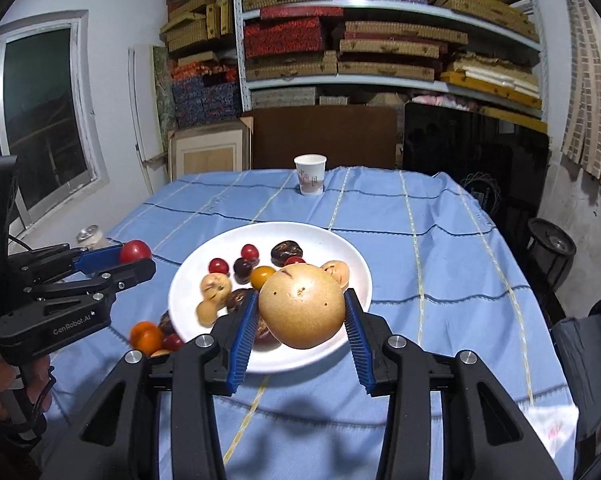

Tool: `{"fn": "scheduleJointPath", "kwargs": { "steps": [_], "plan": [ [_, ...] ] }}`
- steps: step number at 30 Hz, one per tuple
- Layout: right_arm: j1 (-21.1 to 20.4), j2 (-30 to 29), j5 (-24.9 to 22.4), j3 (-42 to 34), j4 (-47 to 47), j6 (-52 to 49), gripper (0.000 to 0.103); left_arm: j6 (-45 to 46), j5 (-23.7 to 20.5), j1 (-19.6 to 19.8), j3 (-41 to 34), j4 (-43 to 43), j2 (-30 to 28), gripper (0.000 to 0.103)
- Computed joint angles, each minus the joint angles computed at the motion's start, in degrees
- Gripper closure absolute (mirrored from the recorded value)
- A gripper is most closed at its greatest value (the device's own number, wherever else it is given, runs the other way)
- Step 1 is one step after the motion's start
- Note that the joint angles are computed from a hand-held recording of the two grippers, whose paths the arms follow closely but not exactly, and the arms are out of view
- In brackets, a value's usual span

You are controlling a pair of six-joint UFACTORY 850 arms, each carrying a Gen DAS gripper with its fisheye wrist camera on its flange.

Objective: Organize fruits
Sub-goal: 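Lower both fruits onto the white plate and open both grippers, then grasp the golden round fruit with the right gripper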

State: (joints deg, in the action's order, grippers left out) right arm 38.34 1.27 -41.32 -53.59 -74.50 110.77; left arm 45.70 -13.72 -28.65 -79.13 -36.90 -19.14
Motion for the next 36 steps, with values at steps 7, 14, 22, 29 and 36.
{"fn": "scheduleJointPath", "kwargs": {
  "steps": [7,14,22,29,36],
  "plan": [
    [-8.16,-6.68,9.50,-6.42,3.46,-8.41,0.060,-13.85,-4.18,-0.45,-11.52,11.61,-10.08,0.067],
    [-12.15,-13.65,15.84,-12.09,10.51,-19.57,0.058,-18.08,-9.63,0.71,-19.97,12.29,-17.48,0.041],
    [-9.21,-9.87,13.79,-8.53,2.81,-11.01,0.047,-11.22,-8.35,2.64,-15.25,4.07,-13.01,0.029],
    [-0.69,-5.21,10.84,-3.28,3.39,-7.71,0.046,9.74,-4.84,6.69,1.04,-13.81,-1.21,0.015],
    [6.43,-12.61,11.01,-7.98,9.59,-13.27,0.046,11.21,-5.56,11.04,9.96,-14.14,3.68,0.015]
  ]
}}
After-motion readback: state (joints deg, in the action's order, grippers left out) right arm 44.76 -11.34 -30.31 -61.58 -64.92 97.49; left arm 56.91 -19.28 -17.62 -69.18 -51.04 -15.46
